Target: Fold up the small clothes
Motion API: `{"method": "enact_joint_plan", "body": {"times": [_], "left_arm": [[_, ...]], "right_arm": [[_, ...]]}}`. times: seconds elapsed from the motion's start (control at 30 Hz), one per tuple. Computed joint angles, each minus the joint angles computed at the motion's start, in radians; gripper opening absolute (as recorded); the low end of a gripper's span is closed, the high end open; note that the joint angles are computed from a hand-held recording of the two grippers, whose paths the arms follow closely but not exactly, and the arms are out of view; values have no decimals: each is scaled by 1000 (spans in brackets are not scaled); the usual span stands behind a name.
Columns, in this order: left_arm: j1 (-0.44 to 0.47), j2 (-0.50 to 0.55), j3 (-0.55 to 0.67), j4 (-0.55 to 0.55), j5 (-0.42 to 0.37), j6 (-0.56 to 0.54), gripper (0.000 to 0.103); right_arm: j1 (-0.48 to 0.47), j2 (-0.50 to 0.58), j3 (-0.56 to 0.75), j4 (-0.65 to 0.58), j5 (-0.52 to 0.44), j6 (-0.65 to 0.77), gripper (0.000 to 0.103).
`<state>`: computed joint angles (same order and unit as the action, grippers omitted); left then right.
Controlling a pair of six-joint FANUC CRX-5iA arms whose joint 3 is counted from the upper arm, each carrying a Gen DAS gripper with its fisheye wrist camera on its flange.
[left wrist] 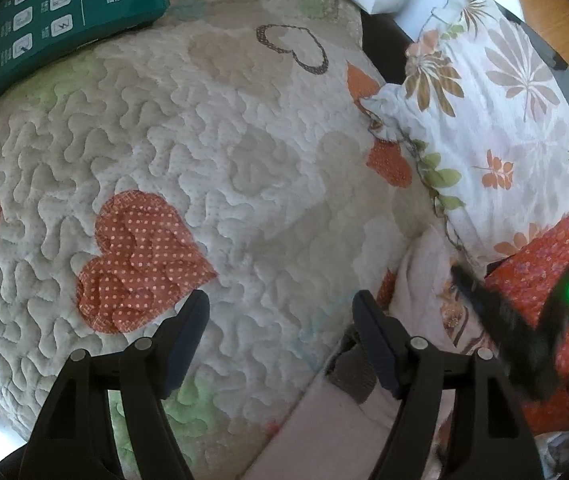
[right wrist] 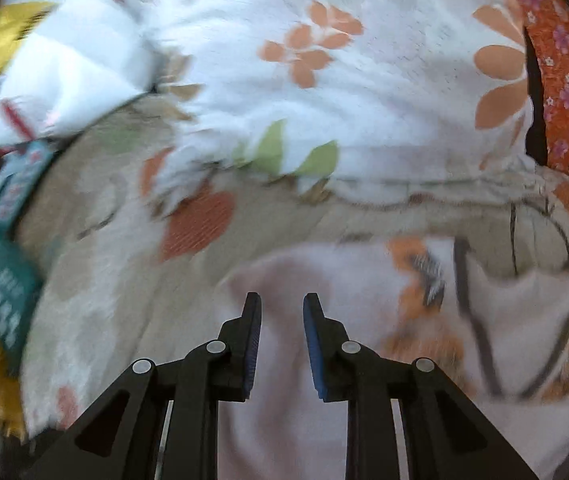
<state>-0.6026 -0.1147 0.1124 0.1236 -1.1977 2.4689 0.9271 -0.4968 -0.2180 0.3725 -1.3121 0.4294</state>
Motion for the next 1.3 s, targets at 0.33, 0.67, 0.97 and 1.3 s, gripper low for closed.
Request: {"method": "enact_joint_plan", "body": {"times": [0.33,0.67,0.97,1.3], "left_arm": [[-13,1,-6,14,17,2,75],[17,-24,-42,50,31,-8,75],[6,0,-19,45,12,-16,75],[-13,26,16,36,-11,-70,75]], "right_arm": [[129,63,-41,-38,-39,30,16],[-14,38,13,-265,126,223,26],[-117,262,126,-84,-56,181,25],[-132,106,74,-2,-127,-17,53]]}}
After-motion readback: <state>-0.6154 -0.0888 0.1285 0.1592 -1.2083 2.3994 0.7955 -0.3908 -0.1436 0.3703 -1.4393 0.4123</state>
